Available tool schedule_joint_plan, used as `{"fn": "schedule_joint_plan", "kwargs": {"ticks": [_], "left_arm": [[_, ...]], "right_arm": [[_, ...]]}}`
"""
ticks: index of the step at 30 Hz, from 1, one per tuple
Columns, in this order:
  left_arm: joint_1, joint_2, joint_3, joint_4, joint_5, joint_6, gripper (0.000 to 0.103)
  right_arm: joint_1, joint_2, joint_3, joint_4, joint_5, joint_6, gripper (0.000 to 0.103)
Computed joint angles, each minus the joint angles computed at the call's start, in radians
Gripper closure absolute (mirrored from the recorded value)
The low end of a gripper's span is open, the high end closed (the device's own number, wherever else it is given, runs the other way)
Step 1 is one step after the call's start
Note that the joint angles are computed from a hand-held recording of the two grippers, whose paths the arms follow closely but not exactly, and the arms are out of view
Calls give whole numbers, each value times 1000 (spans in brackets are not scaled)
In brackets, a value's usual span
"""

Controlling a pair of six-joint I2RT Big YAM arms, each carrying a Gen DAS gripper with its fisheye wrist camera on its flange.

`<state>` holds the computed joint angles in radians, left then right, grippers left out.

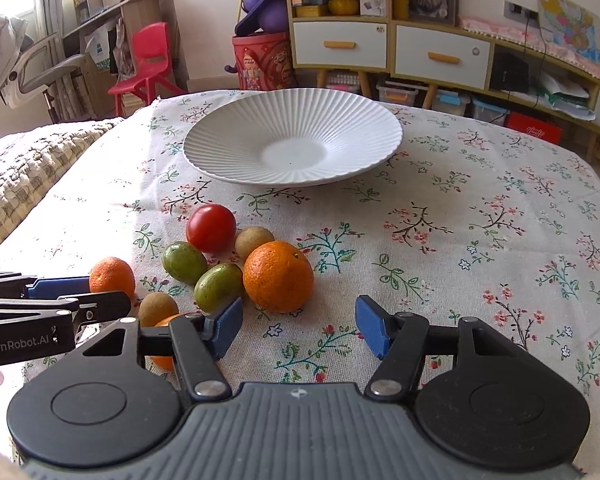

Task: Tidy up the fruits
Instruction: 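Close the left gripper on a large orange while the right gripper grasps another orange, then lift both held oranges and carry them over the white bowl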

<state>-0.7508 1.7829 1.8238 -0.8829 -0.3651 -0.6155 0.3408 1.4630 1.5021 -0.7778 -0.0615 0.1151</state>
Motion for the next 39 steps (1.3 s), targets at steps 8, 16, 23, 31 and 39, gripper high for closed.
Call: {"fn": "schedule_joint_plan", "kwargs": {"ticks": [8, 16, 23, 31, 39], "left_arm": [[4, 4, 0, 19, 4, -5, 83], [4, 8, 6, 13, -4, -7, 85], [4, 9, 10, 4, -3, -18, 86], [3, 13, 40, -25, -2, -13, 87], [11, 53, 142, -68, -5, 34, 87]], "right_arm": [[6, 19, 14, 5, -9, -3, 53], [5, 30, 23, 16, -28, 0, 65], [11, 31, 32, -5, -11, -9, 67], [3, 34, 58, -49, -23, 17, 67], [-16, 70, 152, -106, -45, 53, 67]]}}
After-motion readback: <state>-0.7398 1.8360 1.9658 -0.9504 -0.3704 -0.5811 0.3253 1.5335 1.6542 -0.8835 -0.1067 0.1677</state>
